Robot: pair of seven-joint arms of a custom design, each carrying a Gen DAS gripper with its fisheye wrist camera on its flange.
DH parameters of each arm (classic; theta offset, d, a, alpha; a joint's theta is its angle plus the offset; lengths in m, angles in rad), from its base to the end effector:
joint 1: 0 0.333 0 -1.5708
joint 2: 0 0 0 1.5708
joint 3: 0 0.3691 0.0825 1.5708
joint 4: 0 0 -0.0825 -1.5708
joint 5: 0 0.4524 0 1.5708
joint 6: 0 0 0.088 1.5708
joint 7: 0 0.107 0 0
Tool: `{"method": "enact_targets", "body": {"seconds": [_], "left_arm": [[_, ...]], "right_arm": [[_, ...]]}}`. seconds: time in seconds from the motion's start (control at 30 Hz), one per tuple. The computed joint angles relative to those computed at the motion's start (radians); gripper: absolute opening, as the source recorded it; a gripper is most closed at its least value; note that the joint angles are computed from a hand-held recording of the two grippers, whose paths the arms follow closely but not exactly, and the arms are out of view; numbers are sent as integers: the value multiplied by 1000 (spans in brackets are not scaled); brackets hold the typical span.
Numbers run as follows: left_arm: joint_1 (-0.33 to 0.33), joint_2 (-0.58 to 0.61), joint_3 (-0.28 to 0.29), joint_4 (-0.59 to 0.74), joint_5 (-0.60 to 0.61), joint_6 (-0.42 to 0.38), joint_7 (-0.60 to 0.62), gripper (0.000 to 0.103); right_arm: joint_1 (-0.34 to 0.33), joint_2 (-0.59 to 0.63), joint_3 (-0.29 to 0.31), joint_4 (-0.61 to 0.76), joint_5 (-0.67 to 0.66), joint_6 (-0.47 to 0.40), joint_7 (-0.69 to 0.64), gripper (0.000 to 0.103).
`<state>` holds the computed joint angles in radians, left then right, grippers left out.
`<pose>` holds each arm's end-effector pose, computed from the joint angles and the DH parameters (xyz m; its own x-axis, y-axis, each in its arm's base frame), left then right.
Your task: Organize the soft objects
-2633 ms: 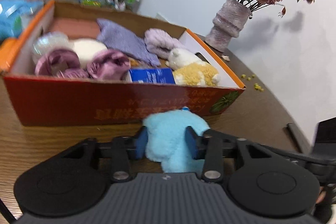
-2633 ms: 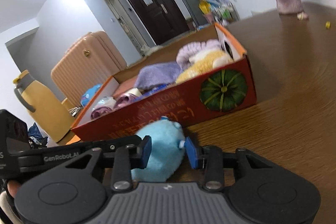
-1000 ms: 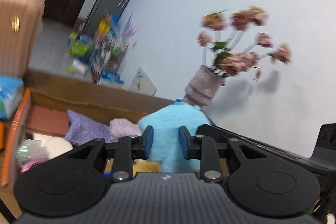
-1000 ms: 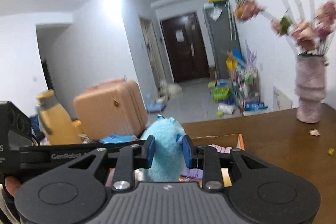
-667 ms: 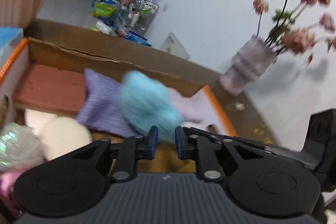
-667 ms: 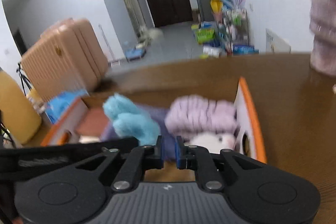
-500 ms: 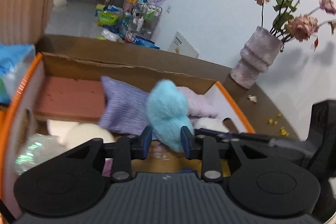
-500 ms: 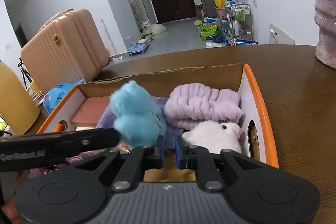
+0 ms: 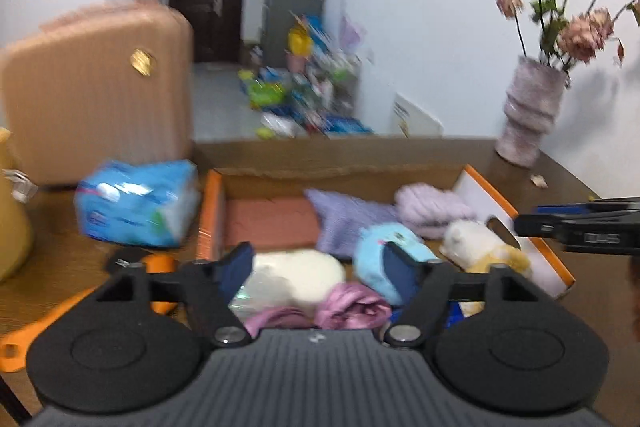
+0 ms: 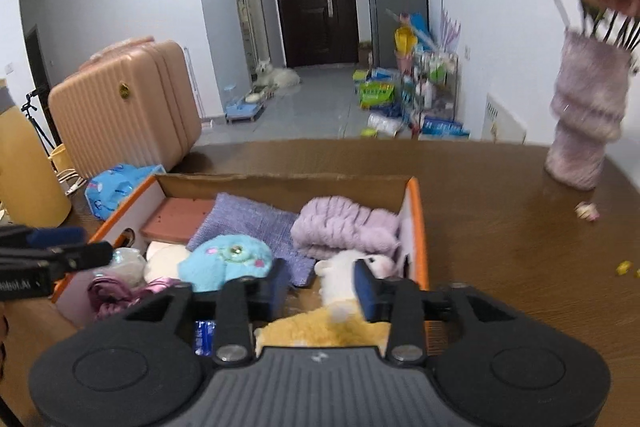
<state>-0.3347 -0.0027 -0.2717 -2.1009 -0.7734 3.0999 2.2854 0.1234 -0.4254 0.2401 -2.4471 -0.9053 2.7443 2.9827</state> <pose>0.5587 -0.3167 0.5419 -0.5636 -0.8235 0.0641 -0.4679 0.2544 -0.8464 0.4521 0.2159 0.5352 -0.2262 -0.9639 -0.1407 -0.5562 0.2464 -0.7937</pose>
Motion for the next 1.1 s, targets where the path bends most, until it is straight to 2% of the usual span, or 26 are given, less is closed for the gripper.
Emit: {"method": "enact_targets", "body": {"seconds": [0.03, 0.07, 0.1, 0.13, 0.2, 0.3, 0.37, 0.4, 0.57, 0.67, 0.8, 0.9, 1.1], "left_arm": [[-8, -19, -2, -17, -65, 46, 58, 89], [-32, -39, 9, -32, -155, 91, 143, 91], [-65, -55, 32, -39, -228, 117, 216, 91], [-94, -75, 55, -51, -271, 131, 259, 92], [-150, -117, 108, -86, -271, 142, 256, 93], [-394, -164, 318, -108, -409, 193, 403, 95], [-569, -205, 471, -150, -355, 244, 363, 96], [-634, -226, 527, -169, -336, 262, 351, 97], [-770, -326, 635, -289, -160, 358, 202, 100], [-813, -379, 668, -359, -58, 409, 120, 101], [-821, -444, 674, -453, 42, 472, 44, 101], [-803, -495, 660, -524, 91, 509, -4, 102], [-731, -621, 602, -671, 94, 529, -118, 102]], "right_arm": [[-10, -32, 21, -11, -27, -18, 22, 67], [-30, -63, 54, -19, -71, -45, 64, 89], [-50, -94, 92, -25, -122, -79, 114, 100], [-65, -128, 128, -34, -177, -118, 169, 100], [-38, -175, 138, -48, -196, -180, 195, 100], [1, -231, 126, -78, -210, -179, 223, 100], [15, -261, 140, -89, -213, -208, 231, 100], [23, -274, 146, -95, -213, -222, 235, 100], [67, -339, 176, -132, -199, -267, 264, 100], [89, -381, 212, -156, -204, -293, 303, 101], [126, -411, 256, -178, -197, -343, 330, 102], [165, -422, 289, -195, -181, -393, 356, 102], [269, -426, 364, -224, -142, -500, 437, 103]]}}
